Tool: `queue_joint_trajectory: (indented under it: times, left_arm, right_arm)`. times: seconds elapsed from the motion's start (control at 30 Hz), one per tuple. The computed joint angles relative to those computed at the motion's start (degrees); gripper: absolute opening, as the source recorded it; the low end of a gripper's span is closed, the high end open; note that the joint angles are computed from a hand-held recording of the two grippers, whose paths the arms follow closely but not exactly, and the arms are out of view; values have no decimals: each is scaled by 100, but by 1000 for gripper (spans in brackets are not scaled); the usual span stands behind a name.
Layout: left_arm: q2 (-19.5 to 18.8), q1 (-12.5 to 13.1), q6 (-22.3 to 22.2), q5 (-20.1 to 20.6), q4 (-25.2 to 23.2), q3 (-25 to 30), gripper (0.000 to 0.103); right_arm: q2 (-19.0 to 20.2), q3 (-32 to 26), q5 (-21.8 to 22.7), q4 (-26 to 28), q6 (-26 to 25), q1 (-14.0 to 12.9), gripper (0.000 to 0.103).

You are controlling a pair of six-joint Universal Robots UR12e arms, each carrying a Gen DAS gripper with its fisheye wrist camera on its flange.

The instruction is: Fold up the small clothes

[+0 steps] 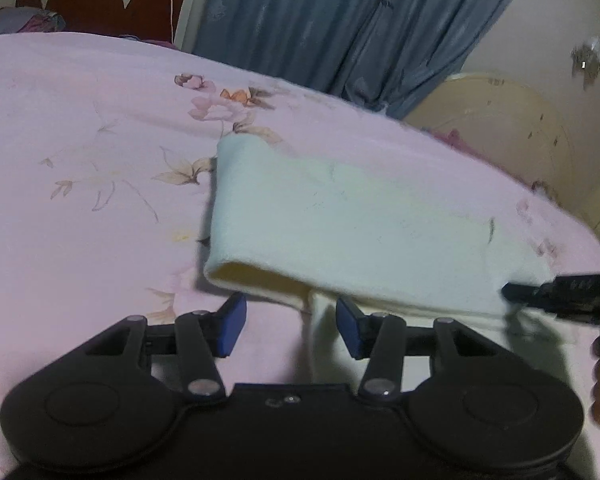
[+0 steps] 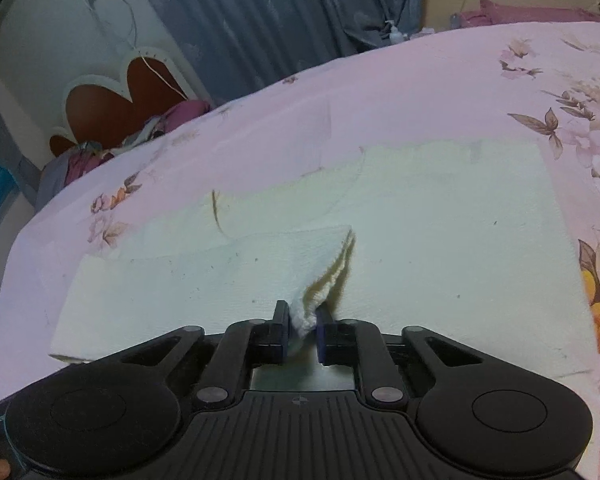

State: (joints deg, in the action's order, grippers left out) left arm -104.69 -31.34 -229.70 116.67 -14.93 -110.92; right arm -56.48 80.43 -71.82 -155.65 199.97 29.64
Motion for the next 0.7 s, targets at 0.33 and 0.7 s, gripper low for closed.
queue_joint_trajectory:
  times: [0.33,0.7]
  left_arm:
    - [-26,-82,302,271,-638,197,45]
    - [-38,-84,507,294,-810,261,41]
  right_arm:
    - [-206,312,-680,-806,-111,-30,4]
    - [-629,858,-1020,-776,-369,-330,4]
